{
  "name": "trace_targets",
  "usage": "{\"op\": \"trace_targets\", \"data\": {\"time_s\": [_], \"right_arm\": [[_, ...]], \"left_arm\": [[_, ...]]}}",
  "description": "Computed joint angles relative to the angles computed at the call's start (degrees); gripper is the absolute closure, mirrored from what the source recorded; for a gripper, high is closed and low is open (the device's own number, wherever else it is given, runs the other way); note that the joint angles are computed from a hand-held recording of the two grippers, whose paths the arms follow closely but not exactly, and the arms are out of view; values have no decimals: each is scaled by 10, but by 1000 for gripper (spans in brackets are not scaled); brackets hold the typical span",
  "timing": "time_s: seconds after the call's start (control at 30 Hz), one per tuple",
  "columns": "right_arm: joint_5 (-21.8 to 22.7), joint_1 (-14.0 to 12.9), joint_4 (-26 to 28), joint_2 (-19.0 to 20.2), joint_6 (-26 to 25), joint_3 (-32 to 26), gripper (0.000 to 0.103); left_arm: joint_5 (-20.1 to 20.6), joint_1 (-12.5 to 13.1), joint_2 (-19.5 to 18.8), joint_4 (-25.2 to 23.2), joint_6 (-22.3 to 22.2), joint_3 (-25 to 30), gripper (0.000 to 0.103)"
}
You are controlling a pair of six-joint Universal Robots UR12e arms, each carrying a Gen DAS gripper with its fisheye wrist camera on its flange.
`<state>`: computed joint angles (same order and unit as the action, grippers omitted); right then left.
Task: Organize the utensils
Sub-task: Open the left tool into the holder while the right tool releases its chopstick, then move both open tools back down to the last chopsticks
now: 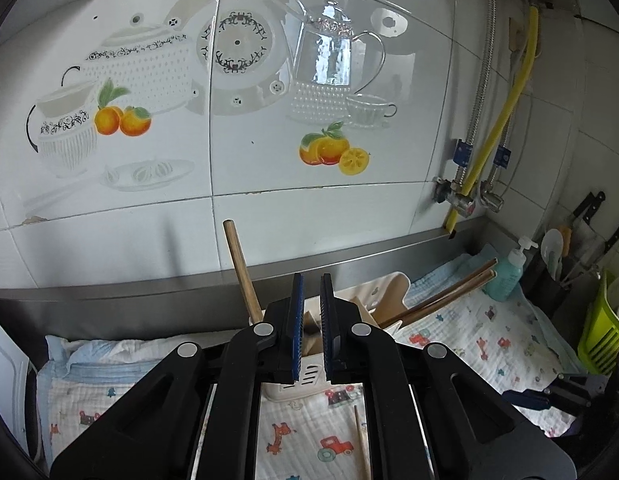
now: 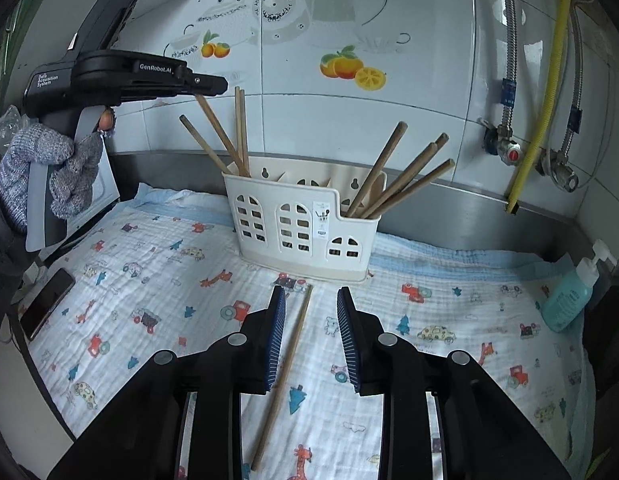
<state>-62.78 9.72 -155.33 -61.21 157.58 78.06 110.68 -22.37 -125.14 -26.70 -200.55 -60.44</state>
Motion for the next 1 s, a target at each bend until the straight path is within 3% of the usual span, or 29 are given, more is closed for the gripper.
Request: {"op": "trace_targets", "data": {"time_s": [0.37, 0.47, 0.67, 0.7, 0.73, 0.93, 1.0], "right_arm": [[1, -9, -9, -25, 28, 63, 77], [-3, -8, -11, -30, 29, 78, 77], [-17, -2, -16, -35, 23, 102, 77], [-17, -1, -15, -35, 25, 105, 77], [-14, -1, -12, -34, 28, 107, 77], [-18, 4, -4, -29, 39, 113, 77], [-27, 7, -6, -27, 41, 113, 77]], "left_arm": [[22, -15, 40, 39, -2, -62, 93], [19, -20, 56, 56, -16, -94, 82], [19, -30, 79, 71, -37, -153, 81], [22, -32, 82, 66, -44, -162, 70], [30, -34, 85, 64, -54, -170, 53], [30, -41, 100, 52, -92, -218, 49], [34, -42, 104, 41, -112, -229, 40]]}}
